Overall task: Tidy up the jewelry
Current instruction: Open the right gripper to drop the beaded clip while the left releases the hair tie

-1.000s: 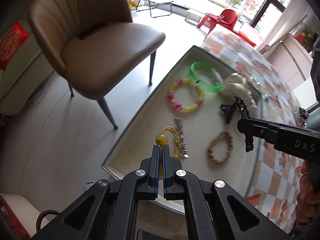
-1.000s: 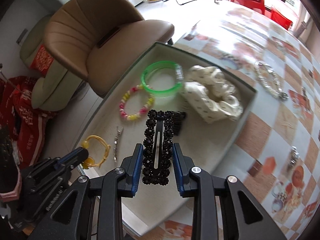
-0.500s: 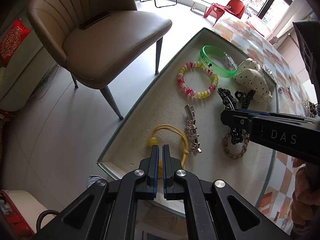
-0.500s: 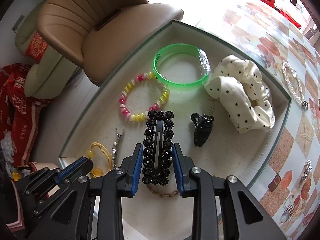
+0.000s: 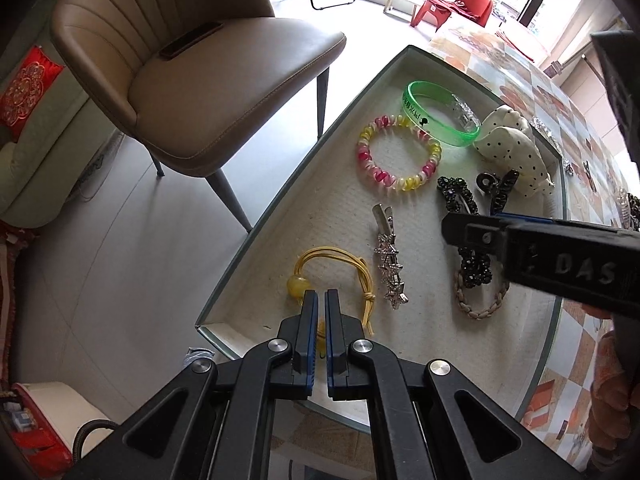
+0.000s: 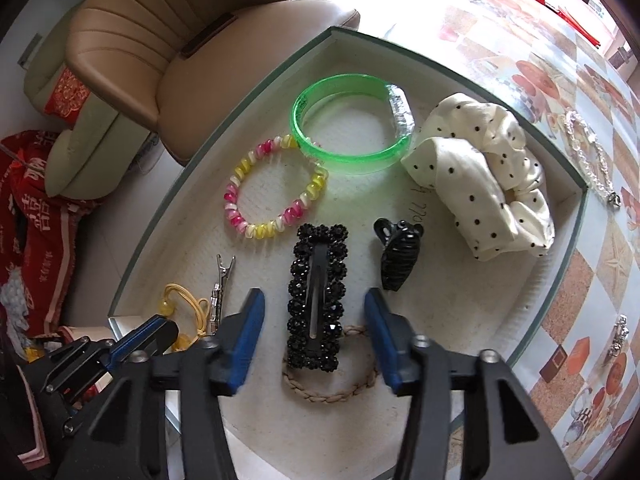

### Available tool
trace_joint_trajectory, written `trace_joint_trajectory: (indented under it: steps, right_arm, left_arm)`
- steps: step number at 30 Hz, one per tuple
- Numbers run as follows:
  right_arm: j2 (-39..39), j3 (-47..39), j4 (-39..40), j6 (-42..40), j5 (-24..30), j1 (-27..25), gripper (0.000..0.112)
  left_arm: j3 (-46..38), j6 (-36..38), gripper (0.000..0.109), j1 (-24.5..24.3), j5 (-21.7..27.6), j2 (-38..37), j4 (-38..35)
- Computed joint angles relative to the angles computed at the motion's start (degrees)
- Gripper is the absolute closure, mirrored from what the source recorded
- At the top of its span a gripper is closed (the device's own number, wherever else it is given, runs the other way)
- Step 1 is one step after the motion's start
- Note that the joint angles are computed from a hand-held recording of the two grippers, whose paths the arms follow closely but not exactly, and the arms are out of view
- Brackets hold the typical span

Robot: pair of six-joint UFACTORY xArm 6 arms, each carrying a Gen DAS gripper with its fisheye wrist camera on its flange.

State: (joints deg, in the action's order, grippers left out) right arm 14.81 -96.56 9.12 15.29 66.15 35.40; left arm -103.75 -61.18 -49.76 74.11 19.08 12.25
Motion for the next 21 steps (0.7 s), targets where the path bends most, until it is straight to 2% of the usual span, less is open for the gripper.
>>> trace_joint_trajectory:
  steps: [5,12,21]
  right_arm:
    - [-2.3,1.2,1.3,0.2,-1.7,-0.8,0.056]
    - [-7.6,5.5,2.5,1.2,-3.5,-2.1,0.046]
    - [-13.1,11.5,4.1,2.6,-5.1,-3.6,0.042]
  left_arm:
    - [-2.0,0.2,0.103,-0.2,1.5,0.8,0.3]
    - [-5.0,1.3,0.103,-0.6,3.8,2.1,1.1]
    - [-8.5,2.7,0.103,-1.0,5.8,4.0,0.9]
